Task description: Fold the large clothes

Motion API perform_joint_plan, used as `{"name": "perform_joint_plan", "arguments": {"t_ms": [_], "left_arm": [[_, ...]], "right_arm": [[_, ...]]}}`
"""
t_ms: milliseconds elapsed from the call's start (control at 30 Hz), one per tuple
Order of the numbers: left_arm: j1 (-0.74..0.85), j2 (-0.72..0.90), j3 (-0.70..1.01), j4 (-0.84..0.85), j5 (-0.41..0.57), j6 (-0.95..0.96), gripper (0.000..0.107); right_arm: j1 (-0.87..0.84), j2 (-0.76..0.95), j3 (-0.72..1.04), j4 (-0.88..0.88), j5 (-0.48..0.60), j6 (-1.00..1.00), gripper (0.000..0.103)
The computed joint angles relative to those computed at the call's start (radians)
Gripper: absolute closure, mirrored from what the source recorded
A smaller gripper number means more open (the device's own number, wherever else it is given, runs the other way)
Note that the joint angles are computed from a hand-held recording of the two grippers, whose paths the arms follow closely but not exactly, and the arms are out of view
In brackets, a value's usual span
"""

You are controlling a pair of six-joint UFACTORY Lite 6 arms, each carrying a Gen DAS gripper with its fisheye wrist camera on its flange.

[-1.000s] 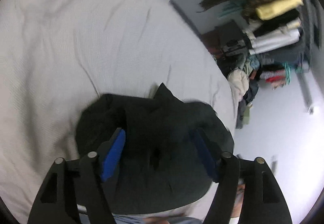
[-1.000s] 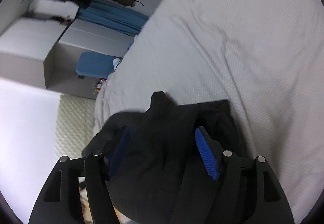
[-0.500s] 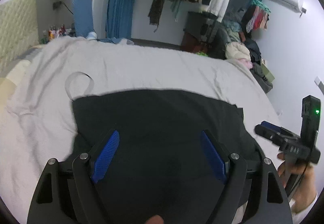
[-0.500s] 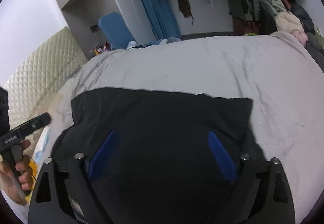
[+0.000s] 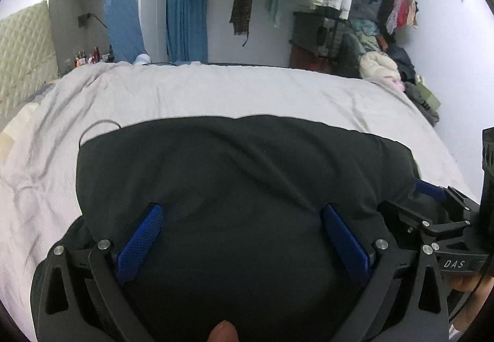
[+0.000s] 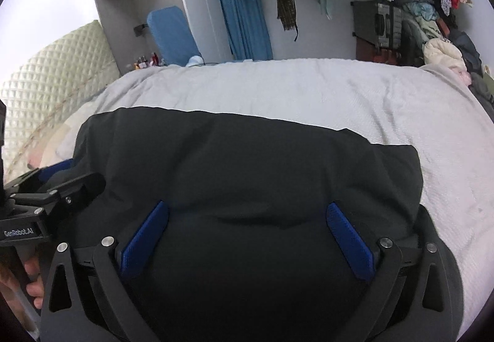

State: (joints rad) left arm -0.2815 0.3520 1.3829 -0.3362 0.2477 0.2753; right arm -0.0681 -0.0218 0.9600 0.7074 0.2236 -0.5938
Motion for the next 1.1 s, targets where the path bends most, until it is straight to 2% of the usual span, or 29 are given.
{"name": "perform_joint_plan", "arguments": {"t_ms": [167,300,400,500,667,733,833,933,1033,1100], "left_arm": [[-0.003,0.135,0.144,0.133,0.007,-0.147,0.004],[-0.021,0.231,0.244,0.34,0.004,-0.34,0.004],[-0.038,0.27,0.263,0.518,-0.017,-0.515,0.004],[-0.05,0.274,0.252,0.614,-0.024,-0.599,0.004],[-0.051,0.241,0.215,0.614,-0.024,-0.596,0.004],[-0.04,0.226,0.204,0.522,-0.025,-0.513,0.004],[0.008,0.173,0.165,0.253,-0.017,-0.264,0.004],[0.079,0.093,0.098,0.109,-0.024,-0.115,0.004],[0.2,0.034,0.055,-0.131,0.001,0.131,0.004],[0.287,0.045,0.076,-0.248,0.052,0.223,0.004]], "right_arm": [[-0.027,0.129,0.094,0.211,0.018,-0.2,0.0],[-0.043,0.232,0.166,0.321,0.031,-0.305,0.0],[-0.045,0.266,0.177,0.455,0.02,-0.438,0.0],[-0.04,0.251,0.142,0.559,0.001,-0.547,0.0],[-0.077,0.228,0.129,0.547,0.078,-0.56,0.0],[-0.111,0.209,0.129,0.525,0.14,-0.545,0.0],[-0.176,0.171,0.125,0.523,0.22,-0.528,0.0],[-0.295,0.135,0.139,0.488,0.299,-0.482,0.0],[-0.426,0.161,0.202,0.376,0.378,-0.394,0.0],[-0.495,0.215,0.26,0.289,0.424,-0.331,0.0]]}}
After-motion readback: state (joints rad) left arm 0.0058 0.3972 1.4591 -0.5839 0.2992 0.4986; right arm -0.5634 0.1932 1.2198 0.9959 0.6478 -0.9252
